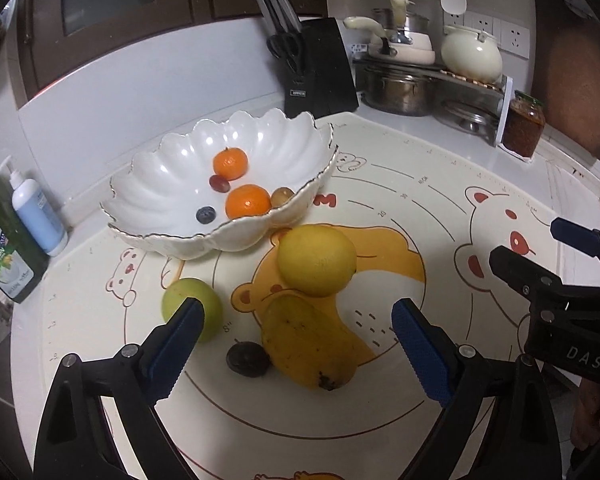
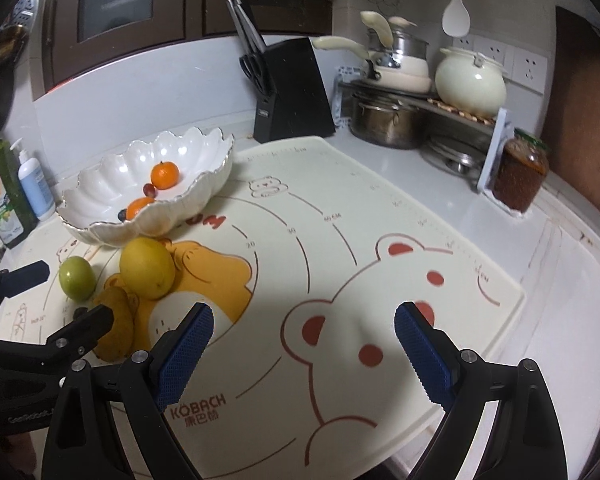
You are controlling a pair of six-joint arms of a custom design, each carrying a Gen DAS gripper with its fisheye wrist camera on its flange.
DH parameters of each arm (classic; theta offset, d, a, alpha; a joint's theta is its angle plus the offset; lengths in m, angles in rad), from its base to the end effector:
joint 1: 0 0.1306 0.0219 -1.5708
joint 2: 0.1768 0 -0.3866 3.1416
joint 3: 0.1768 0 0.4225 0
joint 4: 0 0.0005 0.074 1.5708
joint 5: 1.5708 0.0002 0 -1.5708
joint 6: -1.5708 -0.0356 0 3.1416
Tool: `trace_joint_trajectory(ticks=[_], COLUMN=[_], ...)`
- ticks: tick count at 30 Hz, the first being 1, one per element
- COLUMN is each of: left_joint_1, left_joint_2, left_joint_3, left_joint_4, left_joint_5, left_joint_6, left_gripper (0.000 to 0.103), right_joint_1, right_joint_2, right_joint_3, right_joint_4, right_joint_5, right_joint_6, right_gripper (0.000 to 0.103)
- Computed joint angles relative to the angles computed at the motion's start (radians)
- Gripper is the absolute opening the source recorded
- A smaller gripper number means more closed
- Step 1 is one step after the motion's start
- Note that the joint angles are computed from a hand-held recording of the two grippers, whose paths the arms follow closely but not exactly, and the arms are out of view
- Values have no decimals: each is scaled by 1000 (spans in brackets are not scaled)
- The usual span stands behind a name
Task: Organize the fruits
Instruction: 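Lower the left tool around the mango and close it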
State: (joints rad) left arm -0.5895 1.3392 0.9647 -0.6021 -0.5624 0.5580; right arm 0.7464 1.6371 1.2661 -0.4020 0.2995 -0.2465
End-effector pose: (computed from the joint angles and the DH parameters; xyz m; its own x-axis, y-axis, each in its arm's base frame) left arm 0.3860 -0.2360 0.2757 -0.7019 -0.0694 -0.7089 -0.1762 0.9812 0.0784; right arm 0.4376 0.3897 0.2771 -0.6176 -0.2536 -0.7445 -0.3537 0.9350 -0.0251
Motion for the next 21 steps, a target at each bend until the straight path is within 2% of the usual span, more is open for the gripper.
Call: trace_joint_trajectory(ticks=[10, 21], left_joint_1=[31, 59], left_joint_2=[35, 77], left_joint_3=[-3, -1], left_joint_4=[40, 51], left_joint_5=[80, 153], left_joint_6=[-56, -72], left_gripper=[90, 78], right_joint_1=[6, 19], right_joint_2=[18, 30], right_joint_3=[-2, 5], right_joint_4=[-46, -67], right_joint_5=[22, 31], right_joint_6=[-87, -103], right_gripper=[93, 93])
